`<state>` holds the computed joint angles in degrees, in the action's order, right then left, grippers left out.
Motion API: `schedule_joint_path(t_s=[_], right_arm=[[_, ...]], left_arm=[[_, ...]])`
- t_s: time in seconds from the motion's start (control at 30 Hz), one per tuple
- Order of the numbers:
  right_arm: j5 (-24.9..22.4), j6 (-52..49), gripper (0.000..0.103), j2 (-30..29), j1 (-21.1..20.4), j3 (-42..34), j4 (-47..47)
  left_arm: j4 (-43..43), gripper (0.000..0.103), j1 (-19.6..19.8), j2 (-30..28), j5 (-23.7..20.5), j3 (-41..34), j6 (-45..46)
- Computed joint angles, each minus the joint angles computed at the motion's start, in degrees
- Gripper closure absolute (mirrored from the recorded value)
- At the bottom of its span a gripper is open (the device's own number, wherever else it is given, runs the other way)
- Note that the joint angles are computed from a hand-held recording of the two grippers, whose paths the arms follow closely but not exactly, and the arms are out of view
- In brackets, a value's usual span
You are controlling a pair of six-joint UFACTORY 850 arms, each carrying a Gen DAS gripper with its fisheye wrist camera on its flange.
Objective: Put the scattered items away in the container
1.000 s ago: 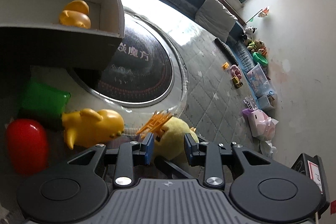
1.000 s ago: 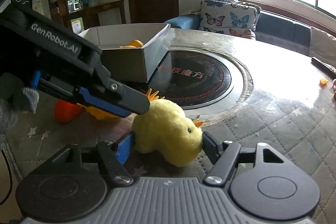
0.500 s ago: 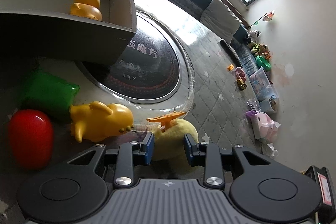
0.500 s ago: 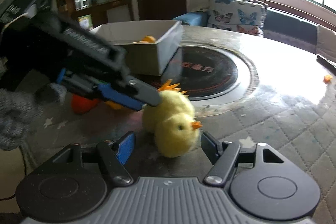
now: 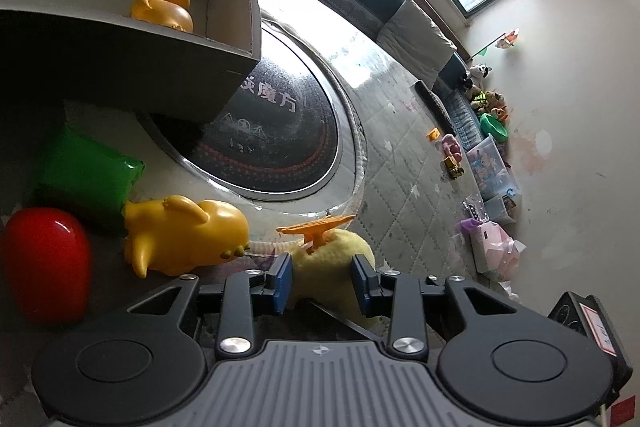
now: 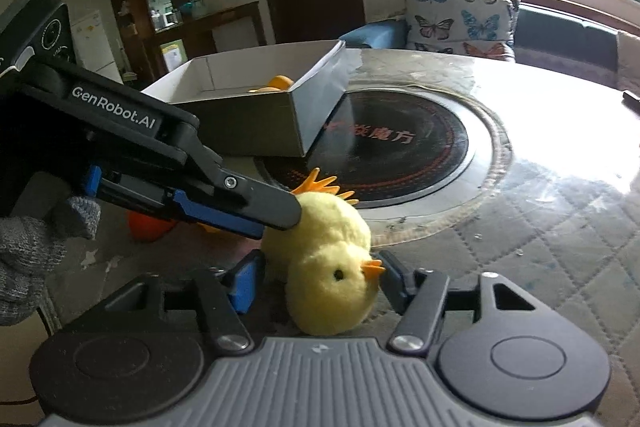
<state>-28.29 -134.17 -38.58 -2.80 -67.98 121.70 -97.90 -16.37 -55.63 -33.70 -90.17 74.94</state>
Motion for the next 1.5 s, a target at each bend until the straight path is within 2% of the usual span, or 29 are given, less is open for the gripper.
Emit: schedule_joint_path(t_s=[0.13,0.3,0.57,0.77,0.9,1.03,1.23,1.5], right_arm=[[-0.6,0.8,0.059,-0.1,-0.1,0.3,0.4],[-1.1,-2.8,0.06,1.3,0.1,2.3,4.8],[-2.2,-9.0,0.06,3.7,1.4,2.4,10.8],[-2.2,-10.8,0.06,1.4,3.6,-3.8,12.4],[-0.7,-8.7,0.06,-2.7,5.5,-11.5,10.5],[1.2,-2.6,0.06,-7.5,7.0,-20.1,4.9],[4.6,12.0,0.06,-15.4,9.1,-33.2,-9.0],[8.4,37.5,0.06,-25.3,11.8,-48.9,-34.6]], left_arm=[[-0.7,0.068,0.1,-0.3,-0.3,-0.2,0.0],[-0.8,0.069,0.2,0.0,-1.8,0.2,1.5],[-8.5,0.069,1.3,3.2,-3.3,3.2,9.7],[-13.8,0.069,3.0,4.1,-1.8,1.3,14.3],[-16.6,0.069,4.2,3.4,0.3,-1.3,16.0],[-15.4,0.069,6.0,0.9,2.5,-6.0,13.1],[-11.1,0.069,7.9,-3.5,6.0,-13.0,5.8],[-1.9,0.069,10.3,-9.1,8.1,-20.5,-7.0]])
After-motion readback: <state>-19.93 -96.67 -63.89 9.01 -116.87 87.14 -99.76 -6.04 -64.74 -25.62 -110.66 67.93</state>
